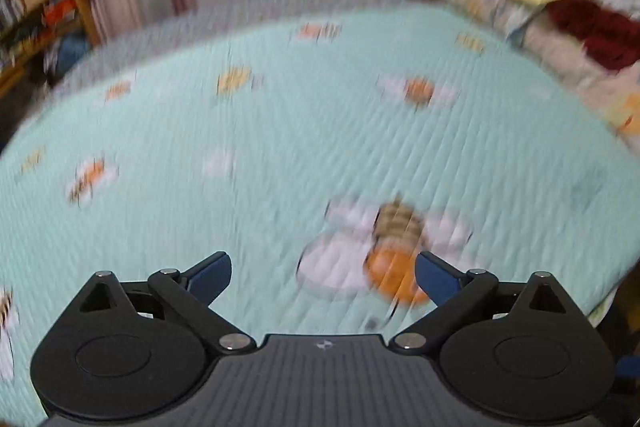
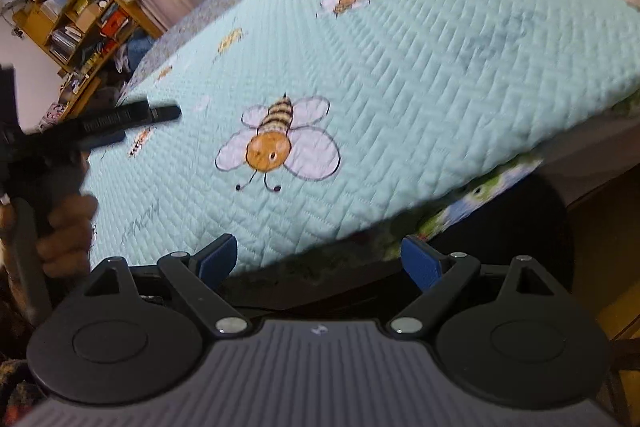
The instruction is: Fold clothes
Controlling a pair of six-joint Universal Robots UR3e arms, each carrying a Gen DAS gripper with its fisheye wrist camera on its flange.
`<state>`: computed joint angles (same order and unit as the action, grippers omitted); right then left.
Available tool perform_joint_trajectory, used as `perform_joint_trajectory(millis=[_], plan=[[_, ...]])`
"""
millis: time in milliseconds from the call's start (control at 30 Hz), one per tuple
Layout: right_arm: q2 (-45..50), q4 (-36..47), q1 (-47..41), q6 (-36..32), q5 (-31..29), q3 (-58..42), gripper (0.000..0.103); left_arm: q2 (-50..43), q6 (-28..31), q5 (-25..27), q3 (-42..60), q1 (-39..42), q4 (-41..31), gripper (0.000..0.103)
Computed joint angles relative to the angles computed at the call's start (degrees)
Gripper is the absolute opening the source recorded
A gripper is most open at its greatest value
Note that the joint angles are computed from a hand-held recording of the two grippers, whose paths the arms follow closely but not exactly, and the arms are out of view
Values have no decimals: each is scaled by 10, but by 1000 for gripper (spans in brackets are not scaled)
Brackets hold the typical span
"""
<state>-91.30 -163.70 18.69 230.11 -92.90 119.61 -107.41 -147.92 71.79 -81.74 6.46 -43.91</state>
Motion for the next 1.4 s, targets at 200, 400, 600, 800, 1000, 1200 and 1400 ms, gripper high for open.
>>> perform_joint_trajectory(millis=[200, 400, 600, 800, 1000, 1200, 1400], plan=[[54, -18, -15, 5, 52, -26, 89, -67, -8, 72, 64, -7, -86, 98], [95, -30, -22, -15, 92, -56, 89, -108, -41, 117, 134, -3, -157, 97], [93, -46, -36, 3, 110, -38, 89, -112, -38, 96, 168, 10, -205, 96], [92, -51, -40, 11, 117, -32, 89, -111, -36, 74, 188, 20, -238, 96], [84, -64, -42, 16, 111, -19, 89, -94, -38, 61, 187, 24, -241, 96], [83, -79, -47, 21, 118, -11, 89, -72, -33, 47, 176, 28, -233, 97], [97, -64, -42, 12, 121, -35, 89, -67, -26, 28, 178, 36, -240, 98]])
